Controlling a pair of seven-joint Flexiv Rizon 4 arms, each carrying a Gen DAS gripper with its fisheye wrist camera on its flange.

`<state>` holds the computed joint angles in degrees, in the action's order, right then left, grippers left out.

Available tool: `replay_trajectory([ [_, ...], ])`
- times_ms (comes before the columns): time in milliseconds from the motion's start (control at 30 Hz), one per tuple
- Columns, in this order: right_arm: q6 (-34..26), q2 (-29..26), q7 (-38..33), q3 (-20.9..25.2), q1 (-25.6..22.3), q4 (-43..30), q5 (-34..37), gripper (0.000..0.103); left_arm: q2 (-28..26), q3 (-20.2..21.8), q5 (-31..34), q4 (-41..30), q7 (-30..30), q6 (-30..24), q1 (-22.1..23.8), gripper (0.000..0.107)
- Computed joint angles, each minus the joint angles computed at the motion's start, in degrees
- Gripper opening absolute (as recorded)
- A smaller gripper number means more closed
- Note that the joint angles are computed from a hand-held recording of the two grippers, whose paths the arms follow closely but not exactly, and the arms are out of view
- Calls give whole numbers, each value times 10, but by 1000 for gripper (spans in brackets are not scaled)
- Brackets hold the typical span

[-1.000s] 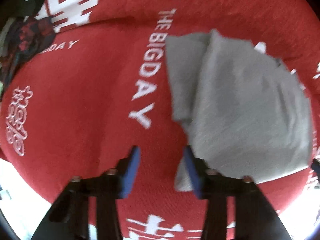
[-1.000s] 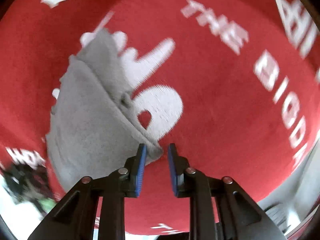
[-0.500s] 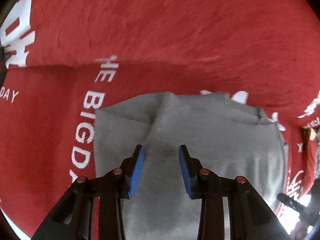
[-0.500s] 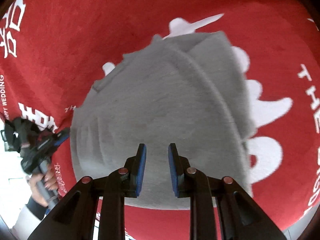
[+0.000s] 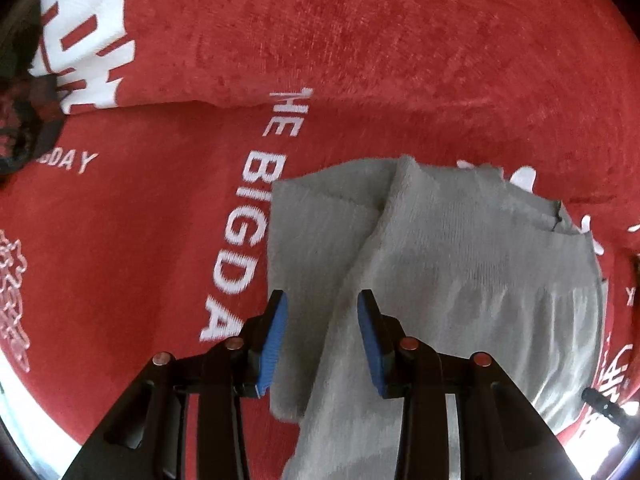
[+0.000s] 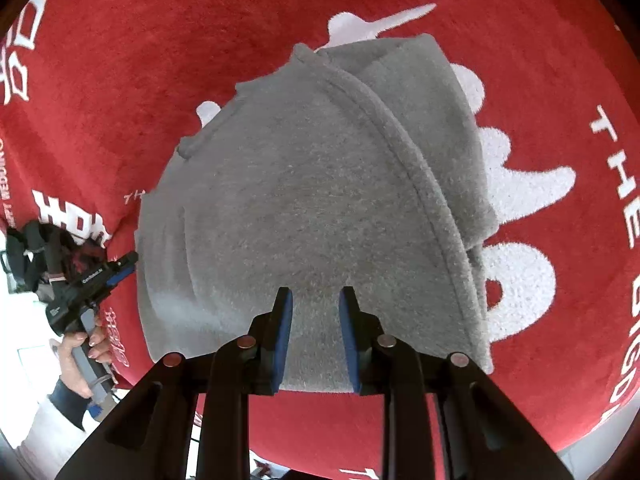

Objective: Fold small clothes

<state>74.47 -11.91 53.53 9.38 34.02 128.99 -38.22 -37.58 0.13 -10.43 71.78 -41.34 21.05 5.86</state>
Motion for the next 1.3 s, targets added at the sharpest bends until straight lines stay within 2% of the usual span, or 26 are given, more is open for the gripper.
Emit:
replay_trajectory([
  [33, -2, -1, -14, 5, -3, -3, 8, 27, 10, 3, 5, 11, 3, 5, -1, 43],
  [67, -2, -2, -28, 9, -5, -6, 17, 27, 17, 4, 7, 20, 3, 10, -3, 58],
  [133, 2, -5, -47, 11, -6, -11, 27, 27, 40, 6, 7, 49, 9, 35, -1, 71],
  [400, 40, -20, -79, -5, 6, -18, 38, 31, 93, 16, 28, 121, 15, 59, -9, 72],
  [467, 49, -23, -83, -10, 9, -18, 40, 31, 107, 17, 26, 143, 19, 77, -8, 103],
  [533, 55, -24, -88, -14, 12, -17, 42, 34, 119, 14, 13, 160, 23, 83, -4, 103],
  [700, 57, -22, -105, -14, 16, -15, 56, 47, 128, 14, 13, 169, 26, 70, -6, 103],
  [800, 65, -22, -96, -20, 22, -10, 55, 53, 136, 15, 17, 182, 32, 83, -9, 103],
  [933, 62, -26, -102, -17, 23, -14, 65, 53, 137, 15, 11, 189, 36, 92, -7, 103],
  [1167, 26, -42, -89, -17, 38, -49, 77, 54, 110, 15, 21, 158, 67, 69, 4, 103],
  [1300, -3, -72, -72, -20, 52, -100, 76, 55, 82, 15, 23, 112, 95, 18, 17, 103],
])
